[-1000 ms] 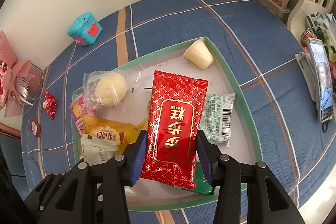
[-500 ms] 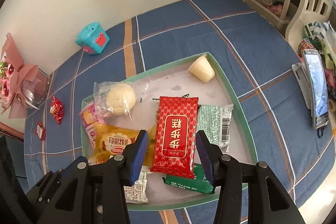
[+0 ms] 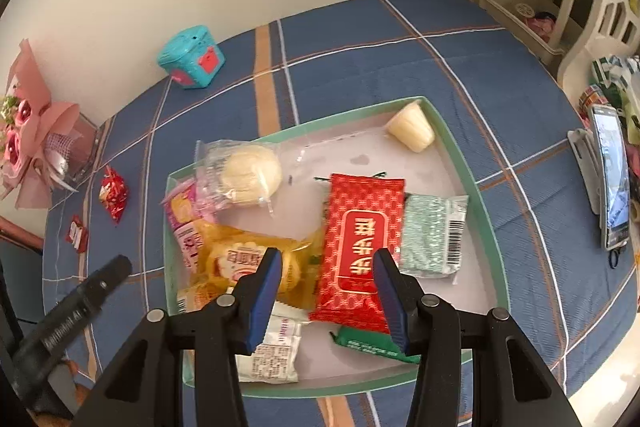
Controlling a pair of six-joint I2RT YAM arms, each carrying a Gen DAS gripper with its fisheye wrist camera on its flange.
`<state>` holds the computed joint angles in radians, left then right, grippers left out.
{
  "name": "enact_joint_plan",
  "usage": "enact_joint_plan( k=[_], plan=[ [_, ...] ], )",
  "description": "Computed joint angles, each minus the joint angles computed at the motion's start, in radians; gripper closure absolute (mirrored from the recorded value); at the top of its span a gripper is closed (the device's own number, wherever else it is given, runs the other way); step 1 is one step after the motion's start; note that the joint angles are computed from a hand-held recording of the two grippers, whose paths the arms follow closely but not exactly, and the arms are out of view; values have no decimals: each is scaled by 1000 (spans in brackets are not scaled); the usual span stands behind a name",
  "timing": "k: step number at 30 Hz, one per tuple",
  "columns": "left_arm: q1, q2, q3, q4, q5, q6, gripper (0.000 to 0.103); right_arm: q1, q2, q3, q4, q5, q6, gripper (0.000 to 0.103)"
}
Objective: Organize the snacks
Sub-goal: 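Lower both packs into the tray and open both tools, then move both tools back over the remaining red snacks on the bed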
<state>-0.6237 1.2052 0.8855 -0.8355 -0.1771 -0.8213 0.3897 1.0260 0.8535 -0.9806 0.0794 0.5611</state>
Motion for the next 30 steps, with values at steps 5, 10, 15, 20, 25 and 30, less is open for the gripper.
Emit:
enact_joint_plan(
  k=[5, 10, 15, 20, 25, 30],
  plan=[
    [71, -48, -28, -2, 22, 13, 39, 66, 25, 17, 7, 20, 38, 53],
    [91, -59, -32, -9, 28, 28, 38, 121, 52, 33, 4, 50, 70, 39],
    [65, -46, -25, -15, -11, 24, 20, 149, 77, 36, 9, 67, 82, 22],
    [56, -40, -26, -31, -57, 29, 15, 172, 88, 40, 13, 91, 86, 4],
    [62, -46, -31, -29, -73, 30, 9, 189, 90, 41, 22, 103, 91, 0],
    [73, -56, -39, -28, -90, 33, 5, 223, 104, 44, 34, 127, 111, 0]
  ],
)
